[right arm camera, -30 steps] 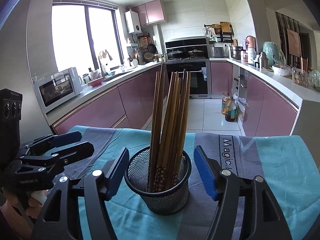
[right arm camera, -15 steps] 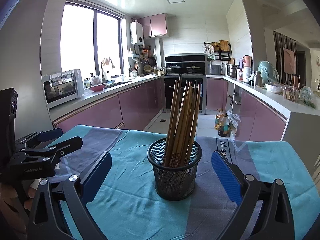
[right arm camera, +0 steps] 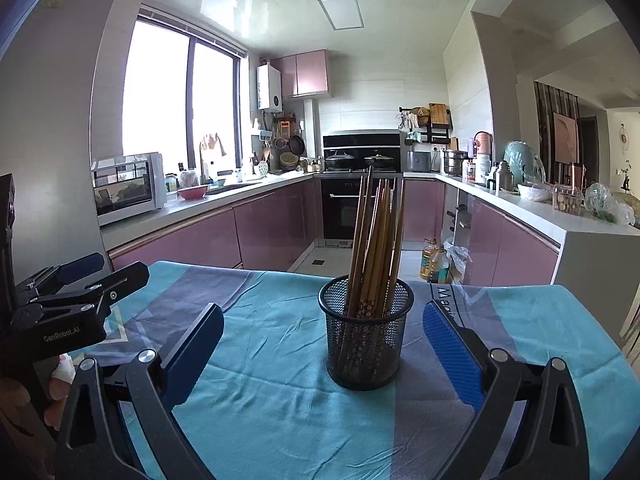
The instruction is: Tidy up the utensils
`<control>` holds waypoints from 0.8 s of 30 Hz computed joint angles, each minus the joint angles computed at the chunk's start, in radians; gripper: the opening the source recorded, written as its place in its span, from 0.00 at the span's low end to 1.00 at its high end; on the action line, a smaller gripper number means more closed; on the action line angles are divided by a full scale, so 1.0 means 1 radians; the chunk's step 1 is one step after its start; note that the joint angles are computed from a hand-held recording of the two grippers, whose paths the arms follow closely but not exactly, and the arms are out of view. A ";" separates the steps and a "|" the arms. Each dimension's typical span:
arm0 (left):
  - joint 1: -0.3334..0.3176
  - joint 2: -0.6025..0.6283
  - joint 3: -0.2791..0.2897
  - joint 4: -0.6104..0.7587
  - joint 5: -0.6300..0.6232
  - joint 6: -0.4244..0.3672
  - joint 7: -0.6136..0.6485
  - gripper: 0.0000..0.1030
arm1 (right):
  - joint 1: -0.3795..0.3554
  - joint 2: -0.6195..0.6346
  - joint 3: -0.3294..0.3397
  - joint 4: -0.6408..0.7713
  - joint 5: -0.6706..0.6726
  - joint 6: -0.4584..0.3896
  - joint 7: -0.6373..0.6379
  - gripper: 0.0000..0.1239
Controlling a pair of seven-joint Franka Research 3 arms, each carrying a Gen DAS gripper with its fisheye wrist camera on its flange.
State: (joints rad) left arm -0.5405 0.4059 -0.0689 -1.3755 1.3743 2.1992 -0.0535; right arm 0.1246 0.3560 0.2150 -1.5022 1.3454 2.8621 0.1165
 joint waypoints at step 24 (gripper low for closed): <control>-0.026 -0.008 -0.008 -0.020 0.084 -0.084 -0.059 0.95 | 0.005 -0.023 -0.006 -0.020 0.132 0.008 -0.120 0.78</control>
State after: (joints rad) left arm -0.5664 0.3974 -0.0766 -1.3959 1.4587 2.1153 -0.1123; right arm 0.1293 0.3329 0.2086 -1.5219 1.4771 2.8702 -0.0034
